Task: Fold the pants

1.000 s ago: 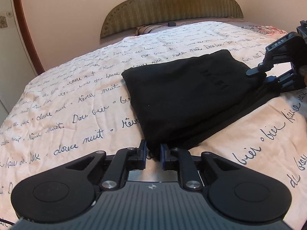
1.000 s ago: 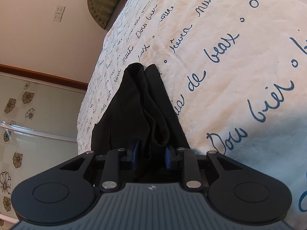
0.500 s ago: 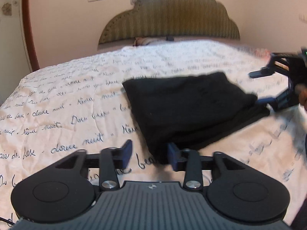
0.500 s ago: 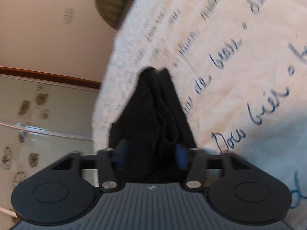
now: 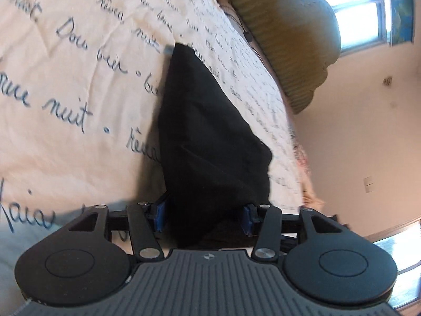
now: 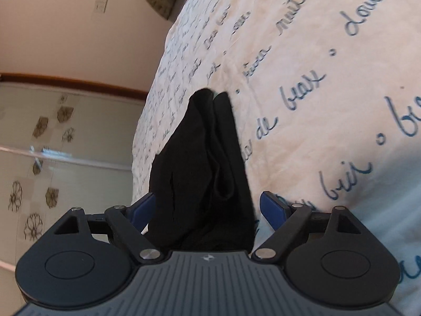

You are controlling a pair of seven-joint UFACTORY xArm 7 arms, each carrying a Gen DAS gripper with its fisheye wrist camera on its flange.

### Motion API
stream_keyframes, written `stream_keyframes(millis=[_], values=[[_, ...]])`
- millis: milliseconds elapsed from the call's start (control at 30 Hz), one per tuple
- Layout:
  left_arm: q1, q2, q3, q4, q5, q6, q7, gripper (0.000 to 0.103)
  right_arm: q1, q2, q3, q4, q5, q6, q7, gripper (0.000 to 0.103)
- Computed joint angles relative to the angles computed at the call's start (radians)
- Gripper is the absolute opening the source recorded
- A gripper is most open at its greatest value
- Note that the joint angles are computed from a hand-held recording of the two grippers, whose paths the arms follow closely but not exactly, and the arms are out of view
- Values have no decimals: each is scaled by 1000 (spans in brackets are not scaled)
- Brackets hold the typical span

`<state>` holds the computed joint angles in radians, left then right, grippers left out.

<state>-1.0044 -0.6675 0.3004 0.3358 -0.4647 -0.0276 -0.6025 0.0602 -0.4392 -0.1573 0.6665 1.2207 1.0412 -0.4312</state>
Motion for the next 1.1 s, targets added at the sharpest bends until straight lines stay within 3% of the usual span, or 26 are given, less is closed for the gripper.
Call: stream_keyframes(millis=[67, 133, 300, 400, 467, 500, 533, 567, 600, 633, 767, 867, 1000, 1033, 1100], values=[[-74, -43, 73, -9, -18, 15, 24, 56, 3, 6, 4, 8, -15, 9, 4, 86], [-130, -94, 132, -24, -27, 44, 70, 65, 4, 15, 3, 15, -13, 16, 7, 87], [-44, -128, 61, -36, -49, 119, 115, 66, 2, 47, 3, 40, 0, 38, 3, 88], [-29, -102, 58, -31, -98, 71, 120, 66, 1, 55, 16, 49, 2, 34, 0, 88], [-70, -72, 97, -25, -127, 3, 117, 67, 2, 50, 26, 46, 1, 19, 0, 87], [-107, -53, 136, -17, -130, -24, 115, 67, 3, 44, 32, 41, 0, 3, -2, 86], [-138, -31, 171, -7, -125, -38, 109, 65, 5, 34, 42, 32, -2, -20, -4, 77], [-138, -6, 176, 3, -116, -40, 93, 53, 9, 23, 55, 25, -16, -48, -7, 66], [-95, 25, 143, 18, -101, -10, 68, 38, 12, 22, 70, 27, -58, -71, 1, 38], [-18, 46, 81, 33, -81, 47, 43, 31, 6, 26, 89, 30, -95, -86, 13, 31], [255, 63, -188, 79, 9, 191, -22, 24, 40, 33, 49, 49, -110, -84, -22, 22], [383, 33, -335, 109, 76, 266, -61, 23, 48, 41, 46, 104, -166, -63, -43, 19], [440, 64, -401, 121, 135, 306, -76, 25, 51, 66, 50, 132, -236, -53, -41, 19], [432, 86, -398, 105, 112, 265, -60, 26, 50, 82, 46, 123, -236, -49, -42, 19], [368, 80, -341, 71, 60, 193, -32, 28, 46, 99, 7, 81, -127, -27, -74, 19]])
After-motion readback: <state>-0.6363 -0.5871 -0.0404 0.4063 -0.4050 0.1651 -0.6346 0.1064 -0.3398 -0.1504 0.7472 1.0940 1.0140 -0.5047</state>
